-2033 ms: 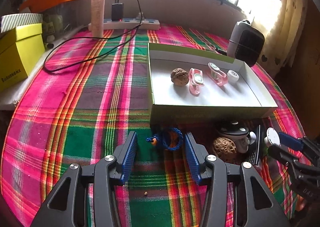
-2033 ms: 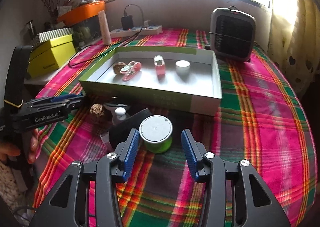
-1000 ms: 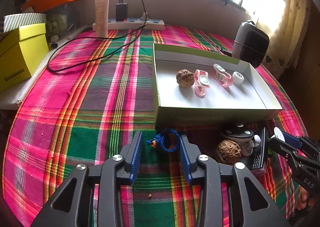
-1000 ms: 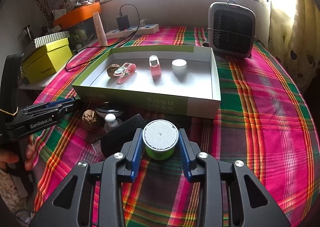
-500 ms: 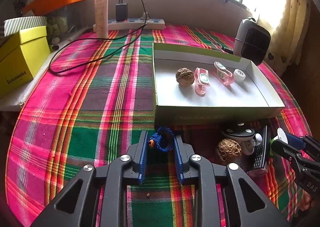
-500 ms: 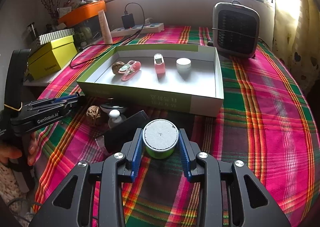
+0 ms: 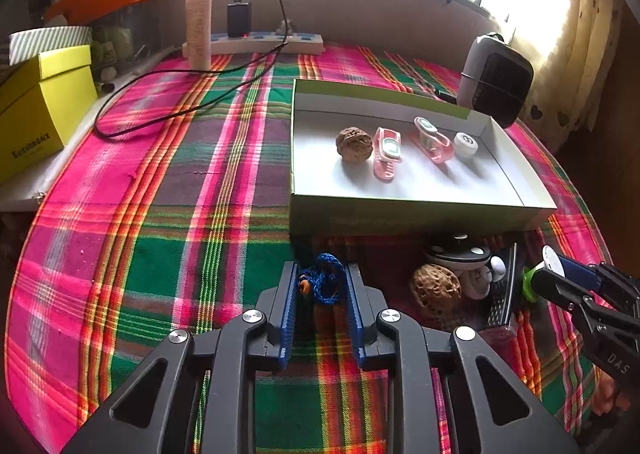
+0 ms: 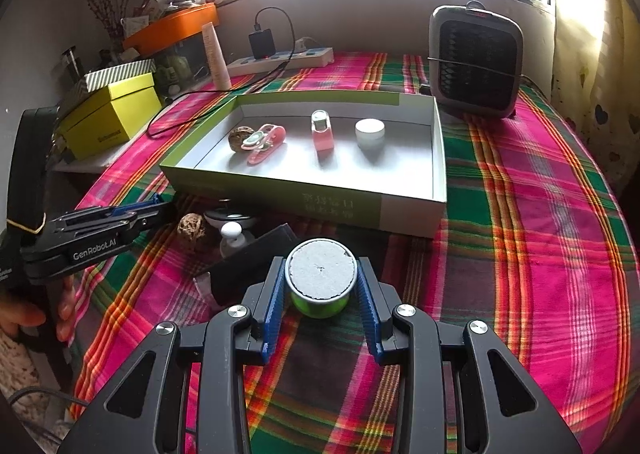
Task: Organize objects
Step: 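Grasp the white-lidded green spool with the right tool while the left tool grasps the blue cord, then carry the spool with the right tool while the left tool carries the cord over the box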
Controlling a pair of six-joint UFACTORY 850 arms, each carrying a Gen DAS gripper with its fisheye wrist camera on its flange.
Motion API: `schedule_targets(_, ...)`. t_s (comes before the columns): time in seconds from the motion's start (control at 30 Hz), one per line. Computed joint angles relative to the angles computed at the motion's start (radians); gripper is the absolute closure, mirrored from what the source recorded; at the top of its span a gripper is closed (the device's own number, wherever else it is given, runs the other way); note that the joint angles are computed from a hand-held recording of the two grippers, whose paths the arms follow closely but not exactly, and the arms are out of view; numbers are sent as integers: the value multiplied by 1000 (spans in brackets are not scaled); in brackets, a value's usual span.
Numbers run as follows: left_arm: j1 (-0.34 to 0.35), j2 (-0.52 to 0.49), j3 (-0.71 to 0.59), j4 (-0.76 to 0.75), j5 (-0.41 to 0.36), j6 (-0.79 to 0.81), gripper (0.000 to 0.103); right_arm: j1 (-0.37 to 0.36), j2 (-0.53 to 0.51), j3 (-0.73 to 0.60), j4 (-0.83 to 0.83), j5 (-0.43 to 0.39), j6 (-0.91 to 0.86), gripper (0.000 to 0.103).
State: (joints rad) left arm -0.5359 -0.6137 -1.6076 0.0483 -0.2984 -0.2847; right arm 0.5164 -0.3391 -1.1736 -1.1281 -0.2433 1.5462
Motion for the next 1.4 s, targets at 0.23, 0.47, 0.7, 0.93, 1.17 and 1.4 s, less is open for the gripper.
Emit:
schedule_targets(0.23,-3,6,4,-31,-1,38,82,0,-4,-4,23,12,-33,68)
schedule_targets(0.47,-5,23,19,-52,16,66,82,0,-2,-5,17,12,-30,68)
schedule_targets(0.7,-9,40,25,-93,37,117,82,-1,12,-1,-47,3,29,67)
schedule_targets(0.93,-13,45,18,-121,48,151,82,-6,21,-3,-86,2,62,67)
schedule_targets(1.17,-12,32,-20,-133,49,173,82,-13,16,-31,-100,-8,51,67)
schedule_targets(1.4,-8,-11,-92,-155,19,205,82,-31,-4,-71,-80,-13,6,68)
